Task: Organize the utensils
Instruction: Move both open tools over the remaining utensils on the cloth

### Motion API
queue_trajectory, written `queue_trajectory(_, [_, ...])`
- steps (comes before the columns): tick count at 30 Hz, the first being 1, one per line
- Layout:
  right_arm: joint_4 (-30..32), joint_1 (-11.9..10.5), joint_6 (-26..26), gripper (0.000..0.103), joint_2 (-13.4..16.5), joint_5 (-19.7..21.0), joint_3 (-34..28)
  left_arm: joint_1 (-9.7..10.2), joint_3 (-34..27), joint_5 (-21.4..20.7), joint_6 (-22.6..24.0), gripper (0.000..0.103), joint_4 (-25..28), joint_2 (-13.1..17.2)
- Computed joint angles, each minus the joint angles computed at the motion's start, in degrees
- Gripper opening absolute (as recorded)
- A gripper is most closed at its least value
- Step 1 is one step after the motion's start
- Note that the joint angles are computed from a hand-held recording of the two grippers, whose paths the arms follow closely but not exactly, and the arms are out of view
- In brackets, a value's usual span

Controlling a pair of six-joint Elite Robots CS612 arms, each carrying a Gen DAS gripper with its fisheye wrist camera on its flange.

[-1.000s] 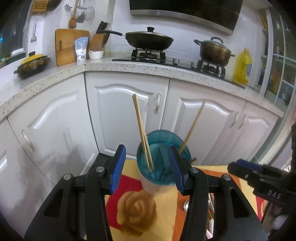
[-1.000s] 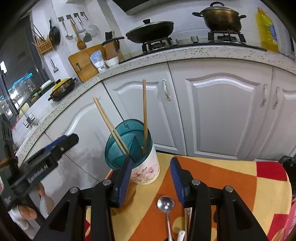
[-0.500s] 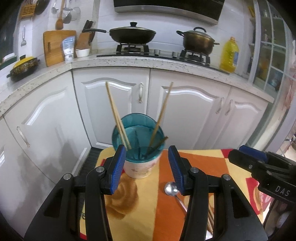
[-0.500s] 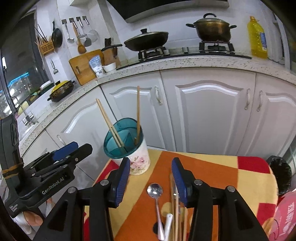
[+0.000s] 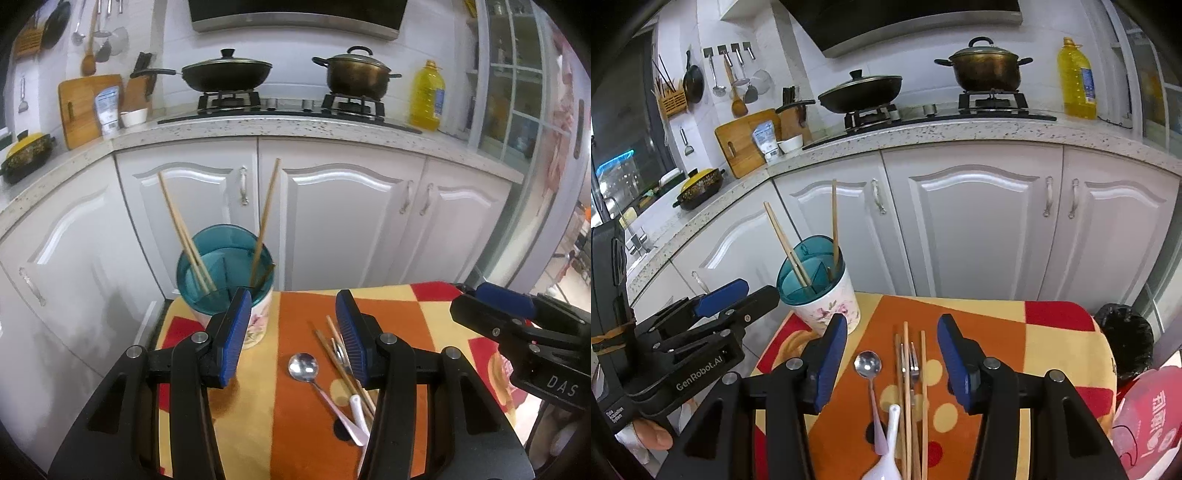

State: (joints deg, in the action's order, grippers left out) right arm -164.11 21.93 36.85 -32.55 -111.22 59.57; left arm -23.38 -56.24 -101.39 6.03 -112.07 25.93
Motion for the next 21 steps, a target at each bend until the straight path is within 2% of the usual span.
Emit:
queue_trajectory(5, [-0.97,-0.01,0.51,0.060,-0.76,-0.70,1.49,-0.35,-0.96,0.05,0.66,0.047,0.73,0.48])
queue_trajectory(21, [0.08,-0.31,1.94,0.061,-1.20,0.26,2.45,-0.64,-1.26,0.27,0.94,0.048,1.91,0.72])
